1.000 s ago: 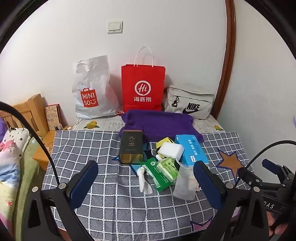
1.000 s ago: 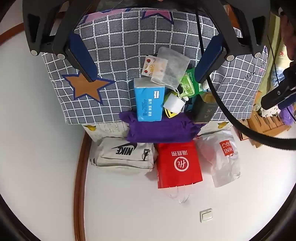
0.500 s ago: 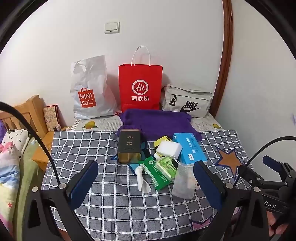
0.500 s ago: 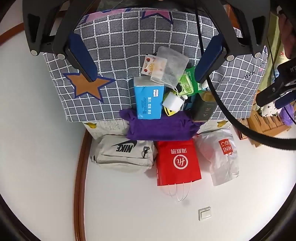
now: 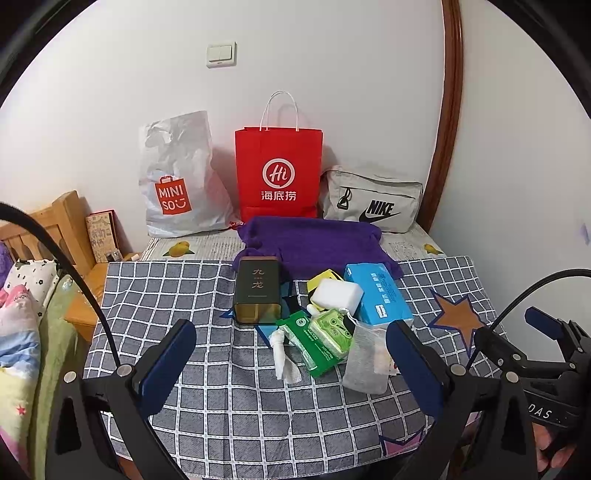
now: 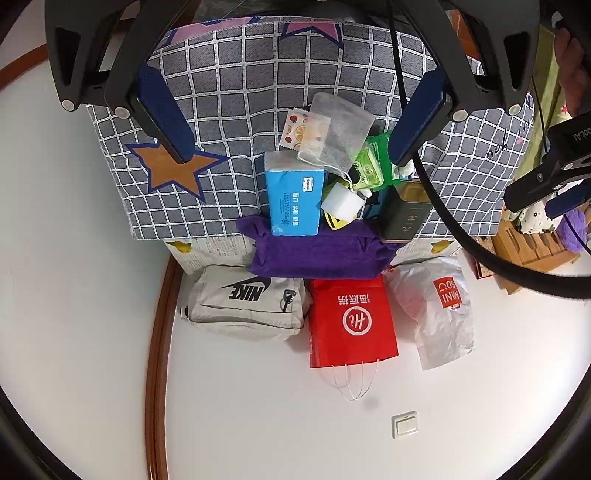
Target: Organize soft objects
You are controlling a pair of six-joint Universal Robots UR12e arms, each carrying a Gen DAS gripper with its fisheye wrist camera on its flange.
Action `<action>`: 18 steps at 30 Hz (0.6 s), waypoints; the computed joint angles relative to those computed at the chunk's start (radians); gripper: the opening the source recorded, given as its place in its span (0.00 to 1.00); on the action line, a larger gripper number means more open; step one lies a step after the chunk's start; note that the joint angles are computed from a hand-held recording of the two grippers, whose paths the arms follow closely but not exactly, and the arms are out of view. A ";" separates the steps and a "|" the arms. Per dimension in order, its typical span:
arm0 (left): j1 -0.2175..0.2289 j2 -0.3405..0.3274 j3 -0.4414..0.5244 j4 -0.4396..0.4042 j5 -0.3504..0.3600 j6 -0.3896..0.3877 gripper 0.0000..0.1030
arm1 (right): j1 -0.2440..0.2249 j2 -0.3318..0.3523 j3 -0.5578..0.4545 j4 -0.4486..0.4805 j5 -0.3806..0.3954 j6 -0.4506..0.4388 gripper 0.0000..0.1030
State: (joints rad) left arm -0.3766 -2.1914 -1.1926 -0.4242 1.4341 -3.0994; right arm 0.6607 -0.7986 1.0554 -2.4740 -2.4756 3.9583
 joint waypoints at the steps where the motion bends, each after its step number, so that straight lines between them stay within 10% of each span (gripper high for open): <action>1: 0.000 0.000 0.000 0.001 -0.002 0.001 1.00 | 0.001 0.000 0.000 -0.002 -0.001 -0.001 1.00; 18: -0.002 0.002 -0.005 0.012 0.000 0.001 1.00 | 0.002 0.001 0.000 -0.002 -0.009 -0.006 1.00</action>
State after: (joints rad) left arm -0.3790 -2.1895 -1.1977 -0.4117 1.4343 -3.0982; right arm 0.6629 -0.7979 1.0556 -2.4756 -2.4844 3.9521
